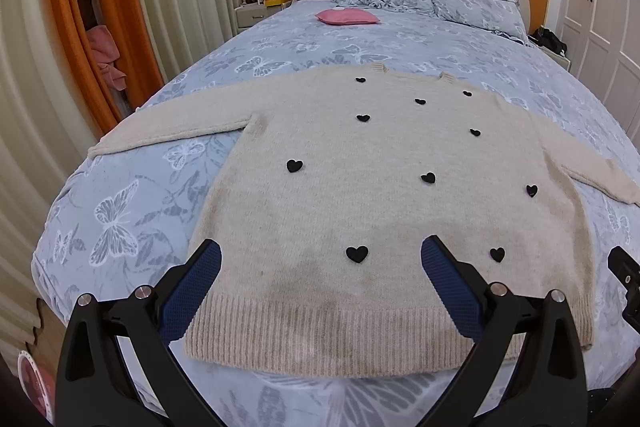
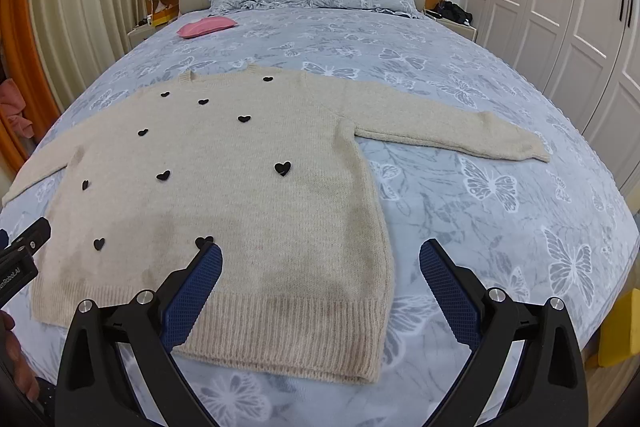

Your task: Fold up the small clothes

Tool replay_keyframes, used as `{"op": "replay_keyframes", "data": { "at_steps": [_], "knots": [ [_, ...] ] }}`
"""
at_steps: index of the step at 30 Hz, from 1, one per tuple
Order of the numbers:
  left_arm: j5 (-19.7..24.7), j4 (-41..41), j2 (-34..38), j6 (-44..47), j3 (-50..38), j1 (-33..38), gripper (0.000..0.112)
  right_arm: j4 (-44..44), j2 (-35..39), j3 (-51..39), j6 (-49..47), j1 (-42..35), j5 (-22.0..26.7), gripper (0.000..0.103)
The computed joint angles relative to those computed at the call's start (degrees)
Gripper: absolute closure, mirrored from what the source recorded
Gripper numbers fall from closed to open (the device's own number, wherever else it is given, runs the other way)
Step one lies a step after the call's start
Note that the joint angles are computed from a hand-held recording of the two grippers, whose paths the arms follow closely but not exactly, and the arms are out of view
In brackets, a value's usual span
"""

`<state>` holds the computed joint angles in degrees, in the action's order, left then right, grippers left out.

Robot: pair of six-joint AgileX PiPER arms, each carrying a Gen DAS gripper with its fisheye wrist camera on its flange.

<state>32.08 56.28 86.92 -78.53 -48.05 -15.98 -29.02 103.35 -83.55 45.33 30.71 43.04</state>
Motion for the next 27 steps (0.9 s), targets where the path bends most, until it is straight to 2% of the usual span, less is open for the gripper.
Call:
{"op": "replay_keyframes", "data": {
  "at_steps": [27],
  "knots": [
    [-0.6,0.1,0.0,-0.1,0.4,-0.1,0.014,-0.1,0.1,0.0,0.1,0.1,0.1,0.006]
  ]
}}
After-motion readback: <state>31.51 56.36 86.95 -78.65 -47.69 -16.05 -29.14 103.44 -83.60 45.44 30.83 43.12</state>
